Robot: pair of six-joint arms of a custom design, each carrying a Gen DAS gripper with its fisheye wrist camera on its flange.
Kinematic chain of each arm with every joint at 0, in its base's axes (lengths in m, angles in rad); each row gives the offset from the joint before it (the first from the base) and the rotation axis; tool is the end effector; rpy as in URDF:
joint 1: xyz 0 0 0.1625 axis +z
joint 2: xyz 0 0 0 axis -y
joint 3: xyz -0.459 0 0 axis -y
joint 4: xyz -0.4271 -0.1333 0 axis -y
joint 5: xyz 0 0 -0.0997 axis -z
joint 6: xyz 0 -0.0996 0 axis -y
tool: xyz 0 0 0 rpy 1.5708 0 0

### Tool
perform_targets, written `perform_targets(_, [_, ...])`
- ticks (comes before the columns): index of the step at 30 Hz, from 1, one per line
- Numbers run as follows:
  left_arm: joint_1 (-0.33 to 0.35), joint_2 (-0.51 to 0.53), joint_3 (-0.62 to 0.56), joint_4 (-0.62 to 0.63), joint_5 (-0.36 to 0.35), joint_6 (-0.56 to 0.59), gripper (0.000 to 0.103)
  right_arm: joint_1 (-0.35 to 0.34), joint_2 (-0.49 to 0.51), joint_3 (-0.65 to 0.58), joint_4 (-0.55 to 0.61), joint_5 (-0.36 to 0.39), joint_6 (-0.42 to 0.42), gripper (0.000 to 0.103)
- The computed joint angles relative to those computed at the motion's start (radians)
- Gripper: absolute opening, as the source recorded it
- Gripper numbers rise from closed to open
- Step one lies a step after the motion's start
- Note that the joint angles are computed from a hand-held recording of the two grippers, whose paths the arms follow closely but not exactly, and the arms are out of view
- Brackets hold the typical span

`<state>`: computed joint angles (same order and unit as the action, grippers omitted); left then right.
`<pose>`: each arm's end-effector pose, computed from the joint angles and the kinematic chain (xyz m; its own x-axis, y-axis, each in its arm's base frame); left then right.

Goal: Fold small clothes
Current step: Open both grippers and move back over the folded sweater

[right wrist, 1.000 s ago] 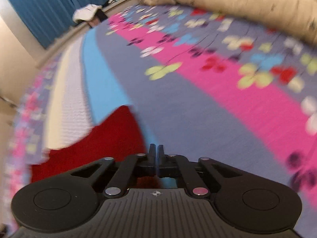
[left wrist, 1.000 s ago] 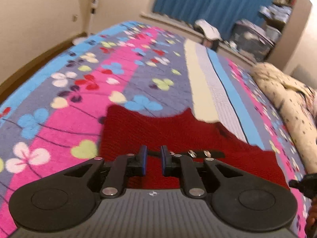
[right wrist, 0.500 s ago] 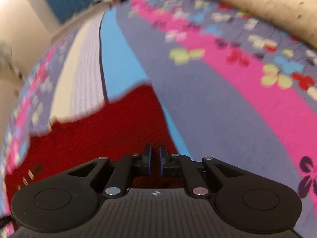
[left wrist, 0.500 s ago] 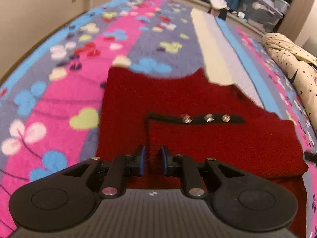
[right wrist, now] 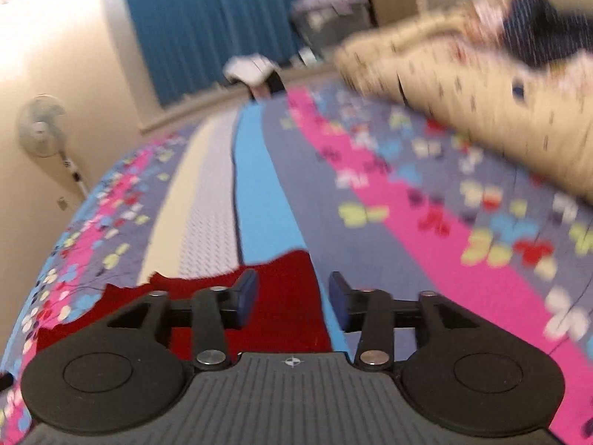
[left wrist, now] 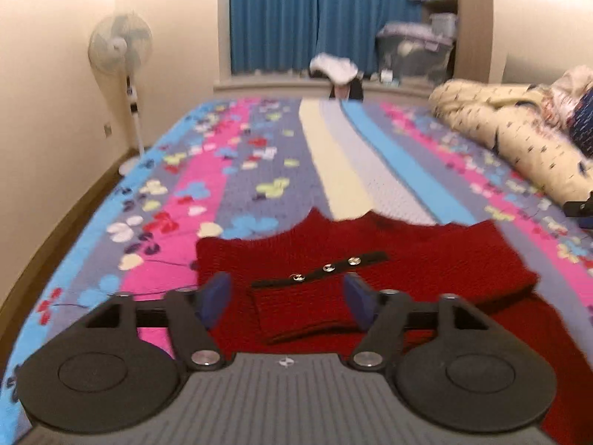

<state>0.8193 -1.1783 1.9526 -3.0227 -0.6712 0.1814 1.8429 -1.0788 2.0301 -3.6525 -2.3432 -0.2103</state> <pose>-0.2535 -0.5808 0.3022 -0.6807 0.1675 -0.7132 0.6656 0.5480 -0.5066 0.2151 -0.5337 0.2791 -0.8167 0.3207 0.4798 -0.2915 0.4883 -0.8226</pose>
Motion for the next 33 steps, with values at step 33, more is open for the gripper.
perform_targets(33, [-0.35, -0.798, 0.559, 0.854, 0.16, -0.779, 0.088, 0.153, -0.376, 0.745, -0.224, -0.132, 0.136, 0.05])
